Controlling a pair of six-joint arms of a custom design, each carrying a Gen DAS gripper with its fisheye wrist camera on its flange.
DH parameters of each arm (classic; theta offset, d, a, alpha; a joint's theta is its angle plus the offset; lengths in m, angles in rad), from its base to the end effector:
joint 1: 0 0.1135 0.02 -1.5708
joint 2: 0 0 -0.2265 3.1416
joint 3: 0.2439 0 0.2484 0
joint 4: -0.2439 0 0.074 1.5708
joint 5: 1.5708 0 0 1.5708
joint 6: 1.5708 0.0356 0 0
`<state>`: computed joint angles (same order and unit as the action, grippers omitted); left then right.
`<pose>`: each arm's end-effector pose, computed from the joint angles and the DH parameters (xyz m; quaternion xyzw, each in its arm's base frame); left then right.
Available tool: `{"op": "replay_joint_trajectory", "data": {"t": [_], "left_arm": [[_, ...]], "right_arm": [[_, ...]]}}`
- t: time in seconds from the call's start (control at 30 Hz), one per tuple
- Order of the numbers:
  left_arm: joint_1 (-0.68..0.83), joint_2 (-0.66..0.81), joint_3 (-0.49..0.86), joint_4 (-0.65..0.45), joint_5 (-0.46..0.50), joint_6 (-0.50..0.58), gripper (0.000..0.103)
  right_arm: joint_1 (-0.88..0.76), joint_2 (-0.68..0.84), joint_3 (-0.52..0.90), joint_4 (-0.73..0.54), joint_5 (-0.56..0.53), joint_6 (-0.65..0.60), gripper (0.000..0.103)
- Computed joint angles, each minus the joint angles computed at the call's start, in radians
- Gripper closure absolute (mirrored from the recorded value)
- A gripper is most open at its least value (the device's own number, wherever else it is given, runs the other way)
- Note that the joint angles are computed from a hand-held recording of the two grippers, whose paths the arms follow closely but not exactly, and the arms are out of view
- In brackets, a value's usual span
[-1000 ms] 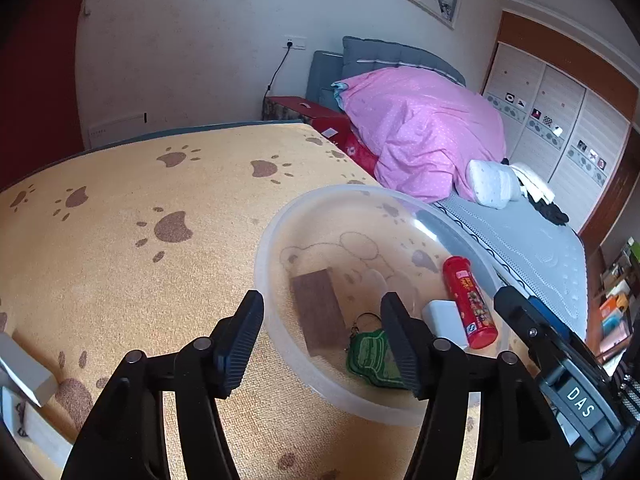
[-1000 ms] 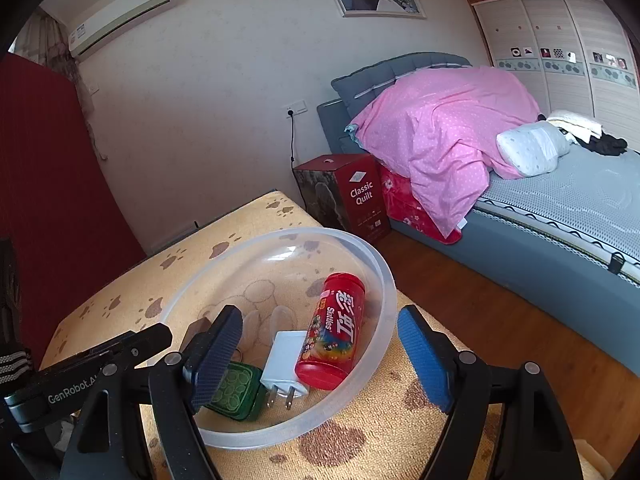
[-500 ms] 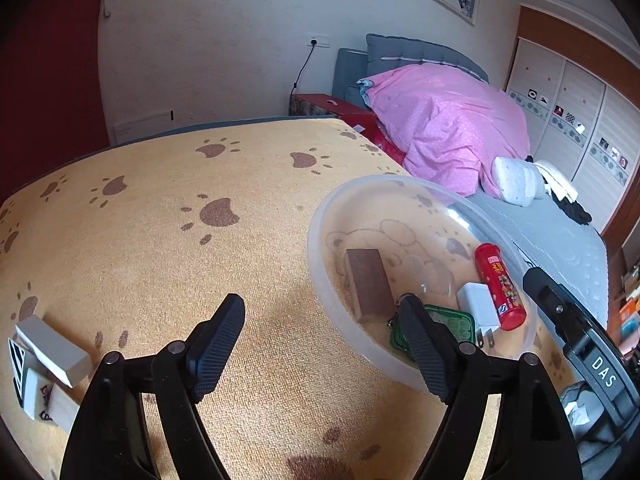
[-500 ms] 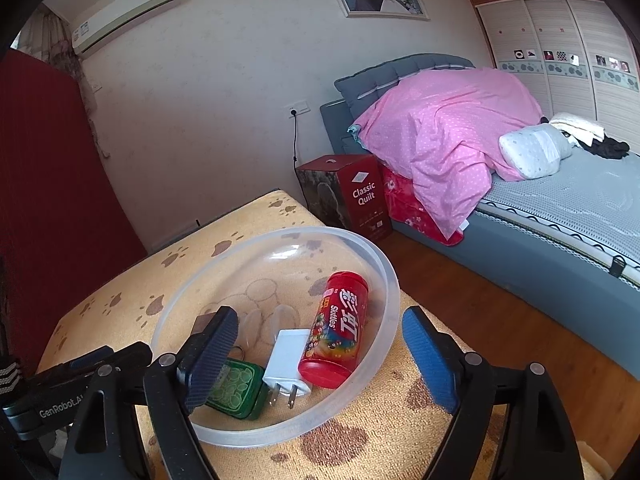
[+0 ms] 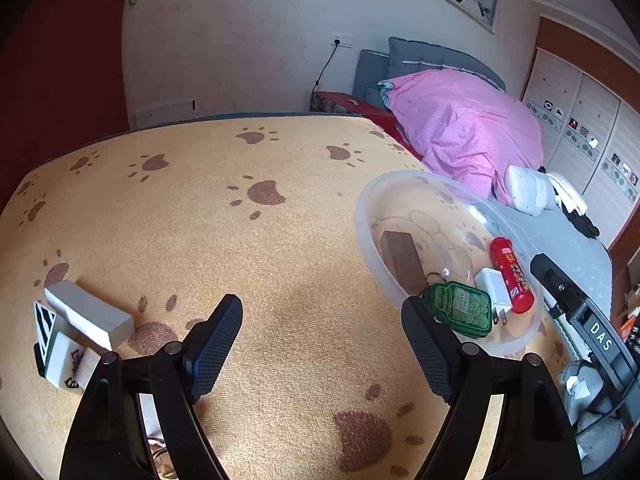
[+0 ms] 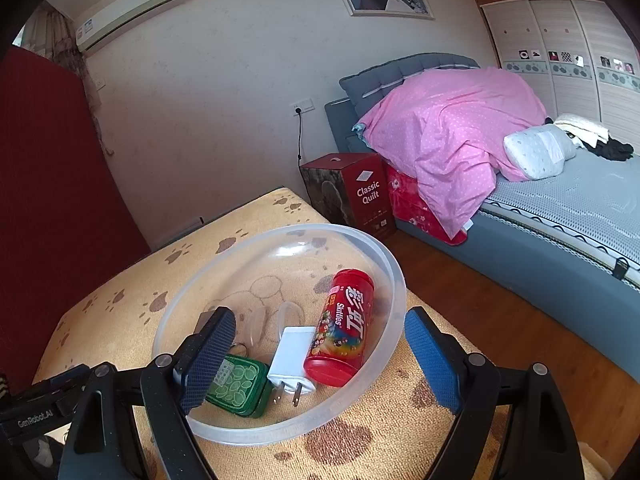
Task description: Organize rigid objects
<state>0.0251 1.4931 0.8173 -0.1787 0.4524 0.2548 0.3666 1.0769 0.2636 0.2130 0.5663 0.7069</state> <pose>0.2979 -0.0081 0.1554 0.1827 0.8977 -0.1603 0.3676 0.2007 0.0566 0.1202 0.2723 0.8150 0.0166 0.5112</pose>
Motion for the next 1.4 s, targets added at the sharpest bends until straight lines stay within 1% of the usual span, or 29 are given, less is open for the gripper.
{"op": "replay_joint_trajectory", "data": {"t": [0.23,0.57,0.8,1.0,1.27,1.4], "left_arm": [[0.13,-0.032,-0.023,-0.035,0.045,0.047,0.019],[0.313,-0.003,-0.003,-0.033,0.055,0.102,0.018],[0.425,0.092,0.062,-0.022,0.046,0.109,0.016],[0.453,0.17,0.111,0.011,0.008,0.094,0.016],[0.426,0.261,0.186,0.055,-0.05,0.061,0.016],[0.417,0.321,0.249,0.05,-0.072,0.039,0.016]], "right_arm": [[0.001,0.003,0.001,0.002,0.001,0.0,0.013],[0.0,-0.009,-0.005,0.003,-0.006,-0.013,0.01],[0.008,-0.017,-0.006,-0.002,0.0,-0.016,0.01],[0.01,-0.018,-0.006,-0.004,0.001,-0.017,0.009],[0.011,-0.016,-0.005,-0.003,0.002,-0.016,0.009],[0.012,-0.015,-0.004,-0.003,0.003,-0.015,0.009]]}}
